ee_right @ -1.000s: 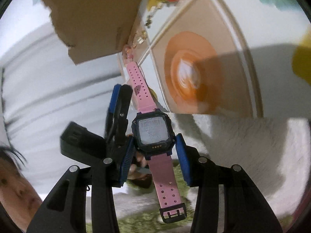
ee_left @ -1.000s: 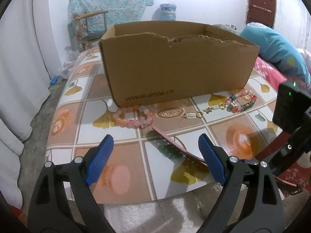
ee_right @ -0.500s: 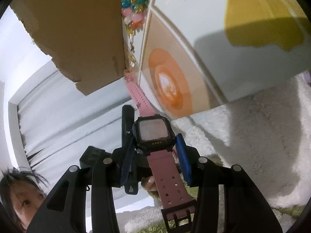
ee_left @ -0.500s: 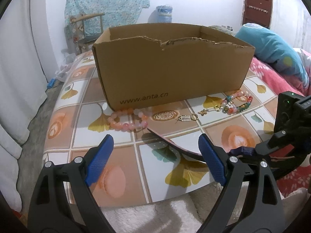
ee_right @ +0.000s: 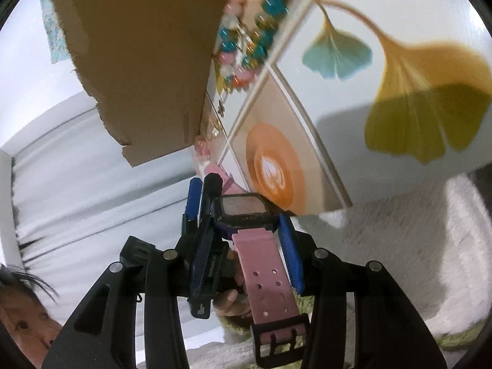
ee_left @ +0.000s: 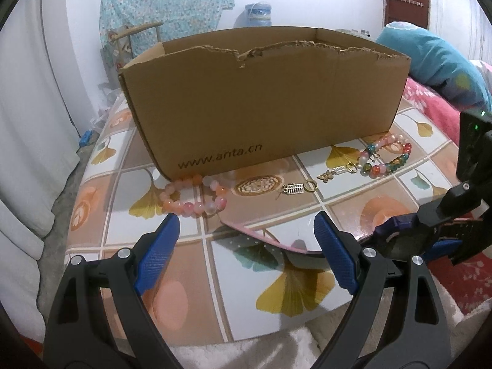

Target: Organize jewelry

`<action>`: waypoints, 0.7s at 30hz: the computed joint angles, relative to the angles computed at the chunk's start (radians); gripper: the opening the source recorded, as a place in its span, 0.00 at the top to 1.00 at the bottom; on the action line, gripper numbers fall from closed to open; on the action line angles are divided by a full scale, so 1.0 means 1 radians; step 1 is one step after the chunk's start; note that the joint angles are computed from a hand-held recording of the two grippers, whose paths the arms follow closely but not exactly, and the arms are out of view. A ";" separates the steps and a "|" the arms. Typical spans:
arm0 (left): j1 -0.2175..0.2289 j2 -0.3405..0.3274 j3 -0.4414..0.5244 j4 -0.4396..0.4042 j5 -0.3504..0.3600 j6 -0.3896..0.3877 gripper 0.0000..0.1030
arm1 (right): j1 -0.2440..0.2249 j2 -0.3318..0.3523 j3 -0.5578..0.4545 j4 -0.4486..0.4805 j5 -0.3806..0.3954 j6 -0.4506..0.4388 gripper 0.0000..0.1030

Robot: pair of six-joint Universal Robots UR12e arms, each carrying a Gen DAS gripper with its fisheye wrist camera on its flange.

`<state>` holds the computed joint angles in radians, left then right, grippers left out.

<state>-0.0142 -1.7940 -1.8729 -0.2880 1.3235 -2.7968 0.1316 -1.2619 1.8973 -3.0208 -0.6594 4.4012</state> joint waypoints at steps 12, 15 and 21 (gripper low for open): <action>-0.030 -0.025 0.019 0.030 0.075 0.012 0.17 | -0.005 -0.093 -0.012 0.226 -0.258 -0.269 0.53; -0.031 -0.029 0.025 0.021 0.077 0.002 0.17 | 0.003 -0.118 -0.015 0.277 -0.362 -0.339 0.53; -0.035 -0.031 0.024 0.026 0.100 -0.006 0.17 | 0.064 -0.149 -0.064 0.389 -0.664 -0.546 0.53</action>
